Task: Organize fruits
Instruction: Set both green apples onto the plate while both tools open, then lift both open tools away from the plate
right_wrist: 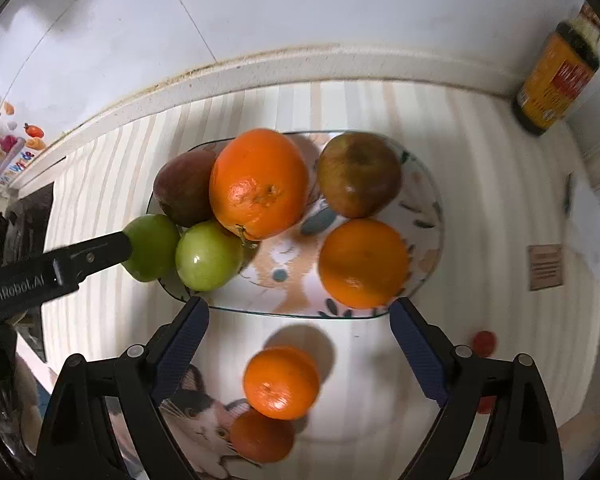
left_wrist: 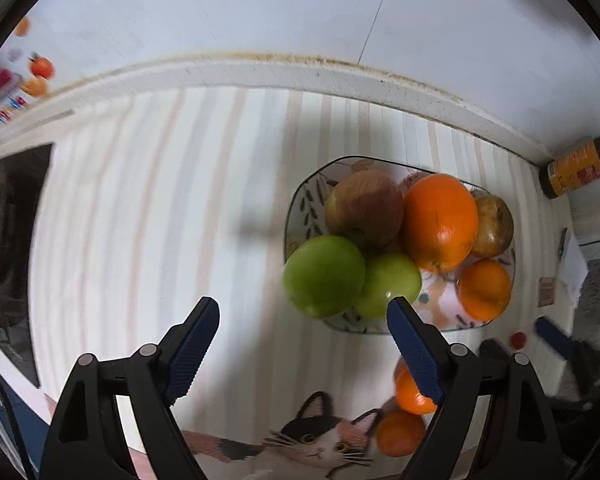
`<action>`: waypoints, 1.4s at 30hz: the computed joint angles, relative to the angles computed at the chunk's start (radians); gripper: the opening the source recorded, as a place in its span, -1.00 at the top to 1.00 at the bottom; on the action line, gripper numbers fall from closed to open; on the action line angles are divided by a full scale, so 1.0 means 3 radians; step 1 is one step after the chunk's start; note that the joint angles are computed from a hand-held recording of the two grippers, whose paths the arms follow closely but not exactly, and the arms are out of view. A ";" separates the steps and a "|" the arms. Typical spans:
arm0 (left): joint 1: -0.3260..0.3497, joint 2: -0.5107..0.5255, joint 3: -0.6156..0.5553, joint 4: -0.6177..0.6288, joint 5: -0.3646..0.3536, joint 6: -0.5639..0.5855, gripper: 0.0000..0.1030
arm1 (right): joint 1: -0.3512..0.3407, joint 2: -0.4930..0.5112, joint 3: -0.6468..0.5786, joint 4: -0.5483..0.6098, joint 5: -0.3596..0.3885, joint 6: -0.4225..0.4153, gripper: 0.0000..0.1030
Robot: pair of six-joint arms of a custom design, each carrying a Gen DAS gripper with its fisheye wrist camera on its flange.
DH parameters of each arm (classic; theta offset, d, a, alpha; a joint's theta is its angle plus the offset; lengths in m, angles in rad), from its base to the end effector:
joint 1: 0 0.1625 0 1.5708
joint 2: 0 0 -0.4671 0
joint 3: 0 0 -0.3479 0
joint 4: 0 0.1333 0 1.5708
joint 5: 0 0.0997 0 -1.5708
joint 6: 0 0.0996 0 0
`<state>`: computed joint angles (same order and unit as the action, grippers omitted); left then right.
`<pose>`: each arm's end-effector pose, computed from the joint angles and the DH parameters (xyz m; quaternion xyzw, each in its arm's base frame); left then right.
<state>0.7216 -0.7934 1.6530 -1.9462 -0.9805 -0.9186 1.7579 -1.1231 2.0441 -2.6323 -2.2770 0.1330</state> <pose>-0.3291 -0.5410 0.1122 0.0375 0.9307 -0.0729 0.3564 0.1646 -0.5001 0.2455 0.0010 -0.9363 0.1200 0.3301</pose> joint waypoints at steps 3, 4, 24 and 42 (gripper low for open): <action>-0.0149 -0.0101 0.0175 -0.0007 0.0132 -0.0101 -0.66 | 0.0055 -0.0092 0.0096 -0.0058 -0.0098 -0.0057 -0.84; -0.0199 -0.0139 0.0232 -0.0023 0.0153 -0.0133 -0.66 | 0.0069 -0.0123 0.0124 -0.0070 -0.0117 -0.0059 -0.84; -0.1094 -0.0642 0.0517 0.0217 0.0547 -0.0608 -0.66 | 0.0766 -0.1104 0.0530 0.0162 -0.0438 0.0161 -0.84; -0.1457 -0.0751 0.0501 0.0254 0.0470 -0.0576 -0.66 | 0.1394 -0.1490 0.0407 0.0672 -0.0669 0.0574 -0.84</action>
